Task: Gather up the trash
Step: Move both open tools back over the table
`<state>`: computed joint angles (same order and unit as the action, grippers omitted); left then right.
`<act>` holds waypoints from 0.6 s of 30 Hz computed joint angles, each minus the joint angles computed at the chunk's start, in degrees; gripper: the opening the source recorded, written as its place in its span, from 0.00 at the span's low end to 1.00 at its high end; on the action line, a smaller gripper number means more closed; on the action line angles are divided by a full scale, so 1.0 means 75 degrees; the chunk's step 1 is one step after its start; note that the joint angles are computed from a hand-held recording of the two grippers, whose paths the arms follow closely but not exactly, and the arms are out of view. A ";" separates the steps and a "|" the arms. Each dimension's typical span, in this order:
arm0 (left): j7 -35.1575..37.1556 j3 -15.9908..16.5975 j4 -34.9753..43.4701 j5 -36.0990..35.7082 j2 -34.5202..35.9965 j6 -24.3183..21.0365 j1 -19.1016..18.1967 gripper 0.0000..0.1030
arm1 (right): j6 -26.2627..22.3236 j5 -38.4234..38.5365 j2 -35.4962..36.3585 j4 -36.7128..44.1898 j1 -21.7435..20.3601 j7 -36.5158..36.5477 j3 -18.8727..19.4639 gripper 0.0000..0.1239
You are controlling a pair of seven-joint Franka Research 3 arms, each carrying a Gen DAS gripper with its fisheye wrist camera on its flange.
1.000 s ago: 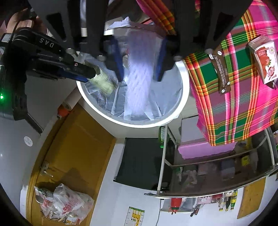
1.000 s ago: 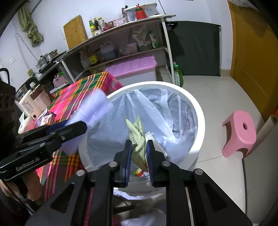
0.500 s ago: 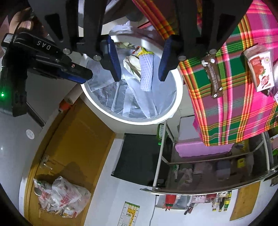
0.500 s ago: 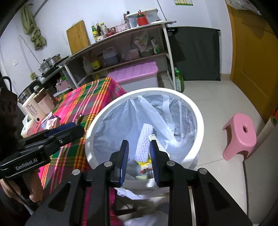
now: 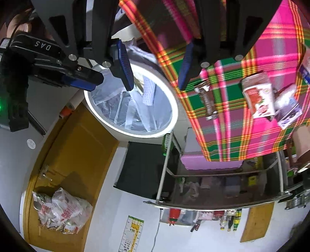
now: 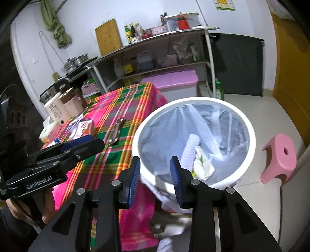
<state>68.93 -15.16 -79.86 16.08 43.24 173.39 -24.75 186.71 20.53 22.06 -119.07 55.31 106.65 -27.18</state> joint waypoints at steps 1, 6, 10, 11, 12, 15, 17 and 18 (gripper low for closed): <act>-0.0113 0.0129 -0.0180 0.0020 -0.0115 0.0105 -0.0055 0.48 | -0.0140 -0.0011 -0.0017 0.0040 -0.0032 -0.0013 0.0048 0.27; -0.0688 0.0671 -0.1055 0.0245 -0.0637 0.0582 -0.0257 0.48 | -0.0112 -0.0262 -0.0101 -0.0003 -0.0094 0.0085 0.0280 0.27; -0.1252 0.1217 -0.1616 0.0477 -0.0980 0.0830 -0.0542 0.48 | -0.0093 -0.0387 -0.0102 0.0011 0.0043 0.0133 0.0271 0.27; -0.1366 0.1301 -0.1742 0.0543 -0.1054 0.0887 -0.0582 0.48 | -0.0095 -0.0402 -0.0094 0.0029 0.0046 0.0135 0.0290 0.27; -0.1482 0.1389 -0.1868 0.0606 -0.1129 0.0943 -0.0627 0.48 | -0.0095 -0.0416 -0.0094 0.0037 0.0062 0.0139 0.0295 0.27; -0.1808 0.1670 -0.2239 0.0793 -0.1341 0.1177 -0.0776 0.48 | -0.0120 -0.0456 -0.0062 0.0089 0.0146 0.0171 0.0284 0.27; -0.1980 0.1789 -0.2486 0.0853 -0.1478 0.1368 -0.0828 0.48 | -0.0150 -0.0491 -0.0036 0.0113 0.0280 0.0228 0.0196 0.27; -0.2064 0.1860 -0.2618 0.0863 -0.1549 0.1468 -0.0858 0.48 | -0.0162 -0.0514 -0.0027 0.0124 0.0323 0.0257 0.0170 0.27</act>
